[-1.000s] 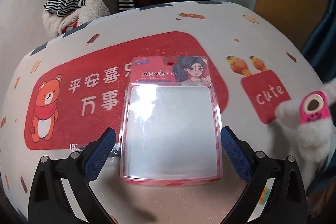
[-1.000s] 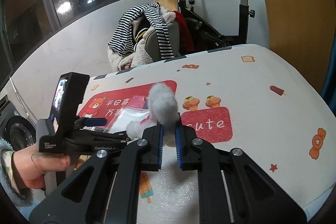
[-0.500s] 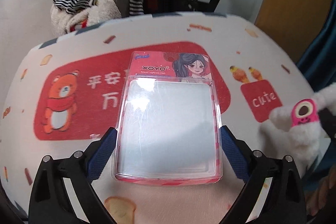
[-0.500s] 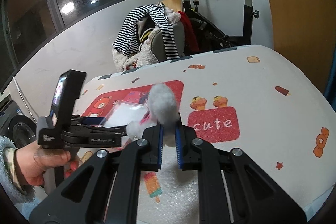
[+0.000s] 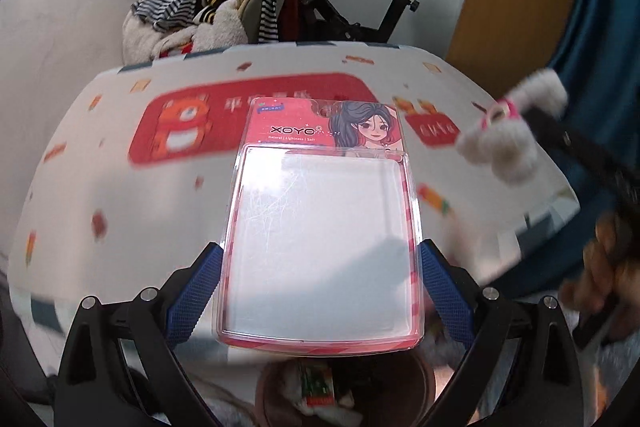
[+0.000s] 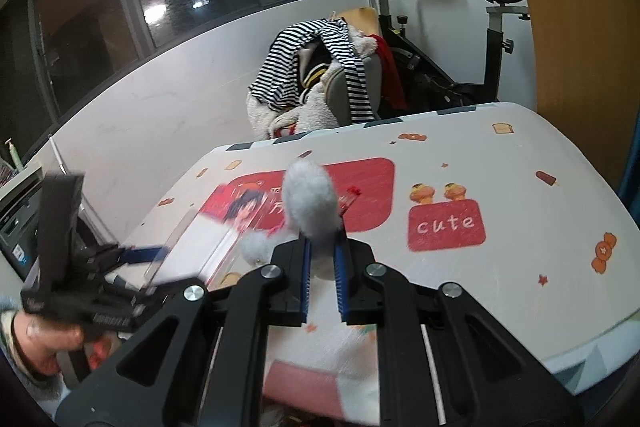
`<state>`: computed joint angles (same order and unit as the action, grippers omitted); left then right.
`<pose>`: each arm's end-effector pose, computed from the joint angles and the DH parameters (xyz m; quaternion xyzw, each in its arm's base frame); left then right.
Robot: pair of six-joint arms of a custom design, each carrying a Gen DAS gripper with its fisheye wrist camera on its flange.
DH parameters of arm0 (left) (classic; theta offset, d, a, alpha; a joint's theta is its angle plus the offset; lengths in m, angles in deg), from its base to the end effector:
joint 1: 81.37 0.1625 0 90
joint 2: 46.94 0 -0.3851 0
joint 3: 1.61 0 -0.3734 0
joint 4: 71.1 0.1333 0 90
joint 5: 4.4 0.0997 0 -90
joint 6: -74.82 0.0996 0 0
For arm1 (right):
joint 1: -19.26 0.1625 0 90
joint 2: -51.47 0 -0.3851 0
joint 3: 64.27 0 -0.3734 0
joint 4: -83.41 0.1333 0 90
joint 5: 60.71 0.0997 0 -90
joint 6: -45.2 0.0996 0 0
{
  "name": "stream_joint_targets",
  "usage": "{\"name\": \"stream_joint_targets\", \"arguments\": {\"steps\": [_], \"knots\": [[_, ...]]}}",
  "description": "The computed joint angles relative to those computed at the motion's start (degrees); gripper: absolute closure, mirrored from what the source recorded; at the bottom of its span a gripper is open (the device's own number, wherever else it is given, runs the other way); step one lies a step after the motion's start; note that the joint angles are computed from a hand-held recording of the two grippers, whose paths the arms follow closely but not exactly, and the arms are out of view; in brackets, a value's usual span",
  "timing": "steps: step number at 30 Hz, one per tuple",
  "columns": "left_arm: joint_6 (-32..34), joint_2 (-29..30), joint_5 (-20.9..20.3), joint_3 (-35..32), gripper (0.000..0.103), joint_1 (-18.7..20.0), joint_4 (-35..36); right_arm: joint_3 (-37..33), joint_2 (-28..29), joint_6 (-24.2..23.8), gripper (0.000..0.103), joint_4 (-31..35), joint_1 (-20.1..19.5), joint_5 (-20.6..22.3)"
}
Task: Collect trash
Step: 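Carry the blister pack and white plush toy down toward the brown bin, then open the left gripper over the bin while the right releases the plush toy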
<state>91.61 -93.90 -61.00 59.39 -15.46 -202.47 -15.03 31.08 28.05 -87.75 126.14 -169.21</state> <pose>-0.1351 -0.7631 0.3253 0.2614 0.8958 -0.2436 0.2643 0.3365 -0.7587 0.1376 0.1915 -0.8679 0.4347 0.1453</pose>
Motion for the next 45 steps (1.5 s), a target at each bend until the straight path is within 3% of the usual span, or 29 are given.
{"name": "stream_joint_targets", "arguments": {"steps": [6, 13, 20, 26, 36, 41, 45], "knots": [[-2.7, -11.6, -1.3, 17.0, 0.009, 0.7, -1.4, 8.1, -3.6, -0.4, 0.089, -2.8, 2.0, -1.2], [-4.1, -17.3, -1.0, 26.1, 0.009, 1.8, 2.1, 14.1, -5.4, 0.5, 0.089, -4.9, 3.3, -1.4], [-4.0, -16.6, -2.8, 26.4, 0.007, 3.1, 5.3, 15.4, -5.3, 1.1, 0.089, -3.9, 4.0, -2.2], [-4.3, -15.8, -3.2, 25.9, 0.006, 3.9, 3.2, 16.8, -5.8, 1.1, 0.089, -3.7, 4.4, -3.1], [-6.3, -19.2, -1.0, 30.8, 0.006, 4.2, -13.2, 20.7, -5.9, 2.4, 0.089, -1.5, 3.9, -3.3], [-5.3, -21.1, 2.2, 35.2, 0.006, 4.0, -23.2, 21.2, -4.0, 3.1, 0.089, 1.1, 3.4, -2.6], [-5.9, -22.2, 2.6, 37.2, 0.006, 4.4, -26.8, 21.7, -2.9, 4.9, 0.089, 3.1, 2.6, -2.7]]}}
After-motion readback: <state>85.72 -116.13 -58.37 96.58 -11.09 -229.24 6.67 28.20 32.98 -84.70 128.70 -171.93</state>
